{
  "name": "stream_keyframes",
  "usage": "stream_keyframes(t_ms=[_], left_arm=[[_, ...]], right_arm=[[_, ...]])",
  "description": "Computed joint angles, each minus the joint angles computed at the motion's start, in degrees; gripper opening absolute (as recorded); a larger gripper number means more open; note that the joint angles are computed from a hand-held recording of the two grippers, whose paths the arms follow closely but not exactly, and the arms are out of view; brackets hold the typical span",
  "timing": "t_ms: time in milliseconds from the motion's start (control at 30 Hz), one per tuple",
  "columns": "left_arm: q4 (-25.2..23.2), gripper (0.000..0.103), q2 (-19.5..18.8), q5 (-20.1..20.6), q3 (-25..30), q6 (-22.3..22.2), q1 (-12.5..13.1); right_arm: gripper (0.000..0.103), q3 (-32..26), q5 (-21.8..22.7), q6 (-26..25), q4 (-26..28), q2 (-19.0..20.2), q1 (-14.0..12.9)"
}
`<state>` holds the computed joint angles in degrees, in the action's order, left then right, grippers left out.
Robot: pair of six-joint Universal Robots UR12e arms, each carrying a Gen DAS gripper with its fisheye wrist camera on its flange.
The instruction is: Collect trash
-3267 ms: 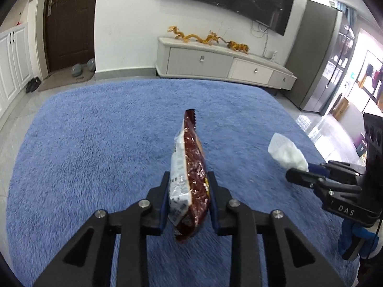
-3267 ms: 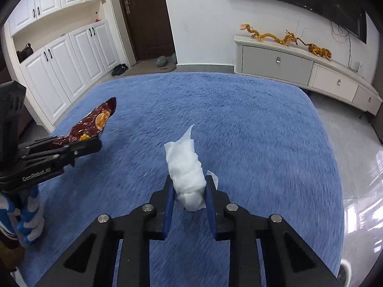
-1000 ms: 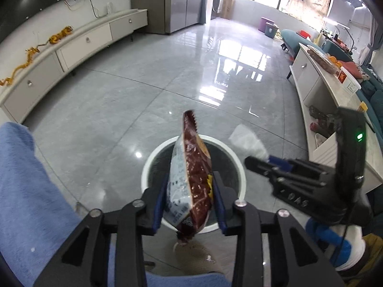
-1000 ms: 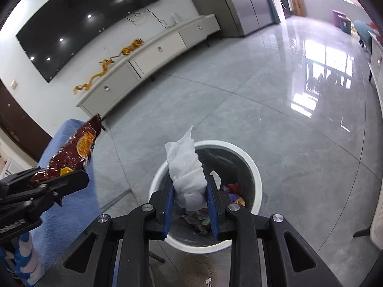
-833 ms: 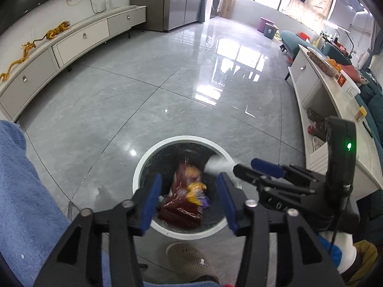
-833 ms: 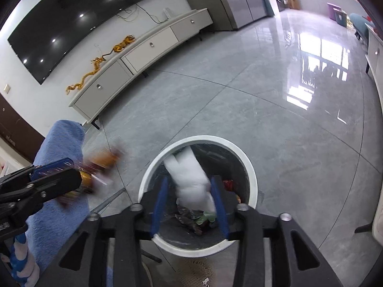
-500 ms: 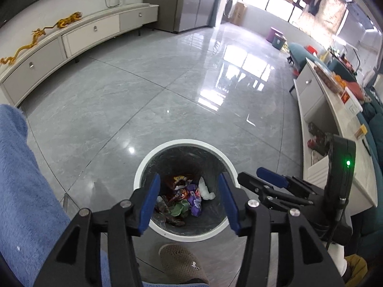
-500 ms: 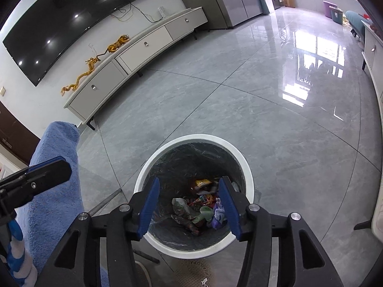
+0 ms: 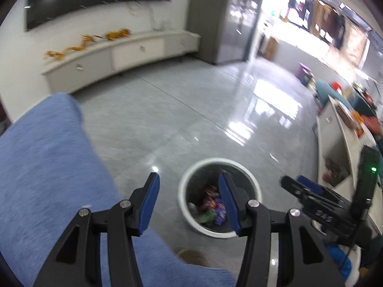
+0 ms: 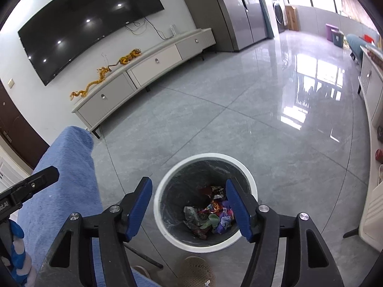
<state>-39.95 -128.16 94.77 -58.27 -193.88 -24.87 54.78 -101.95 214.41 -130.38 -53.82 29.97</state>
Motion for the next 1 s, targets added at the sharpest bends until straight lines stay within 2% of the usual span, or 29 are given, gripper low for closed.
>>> stream_keyframes(t_ms=[67, 133, 200, 333, 400, 467, 500, 633, 833, 1000], left_arm=[[4.79, 0.049, 2.29, 3.14, -4.27, -1.37, 0.1], [7.64, 0.049, 4.45, 6.22, -7.94, -2.62, 0.35], [9.21, 0.049, 6.33, 8.24, -10.88, -3.78, 0.68], [10.2, 0.049, 10.4, 11.03, -16.35, -7.1, 1.81], [11.63, 0.05, 12.14, 14.52, -18.87, -8.13, 1.96], [12.21, 0.059, 13.57, 18.44, -20.96, -8.7, 1.94], [12.62, 0.063, 14.32, 19.76, -22.11, -9.36, 2.04], [14.53, 0.064, 16.91, 23.88, -25.92, -11.08, 2.31], [17.85, 0.064, 19.86, 29.29, -30.28, -12.98, 2.24], [20.13, 0.064, 21.36, 31.33, -32.29, -13.47, 1.97]], right_arm=[[0.068, -1.17, -0.58, -0.62, 0.01, 0.33, 0.69], [0.076, -2.44, -1.48, -1.41, 0.28, 0.74, 1.48], [0.077, -3.89, -1.98, -2.66, 0.51, 1.25, 2.35], [0.092, -6.62, -3.32, -4.97, 0.39, 2.39, 4.04], [0.097, -7.92, -4.02, -6.4, 0.12, 2.99, 4.79], [0.103, -9.28, -5.17, -7.57, -0.18, 3.68, 5.68], [0.103, -9.73, -5.65, -8.09, -0.51, 3.92, 6.09], [0.103, -11.05, -7.71, -9.64, -1.79, 4.72, 7.5], [0.103, -13.16, -13.04, -12.38, -3.64, 6.1, 9.76], [0.103, -14.21, -15.11, -15.15, -4.66, 6.84, 11.02]])
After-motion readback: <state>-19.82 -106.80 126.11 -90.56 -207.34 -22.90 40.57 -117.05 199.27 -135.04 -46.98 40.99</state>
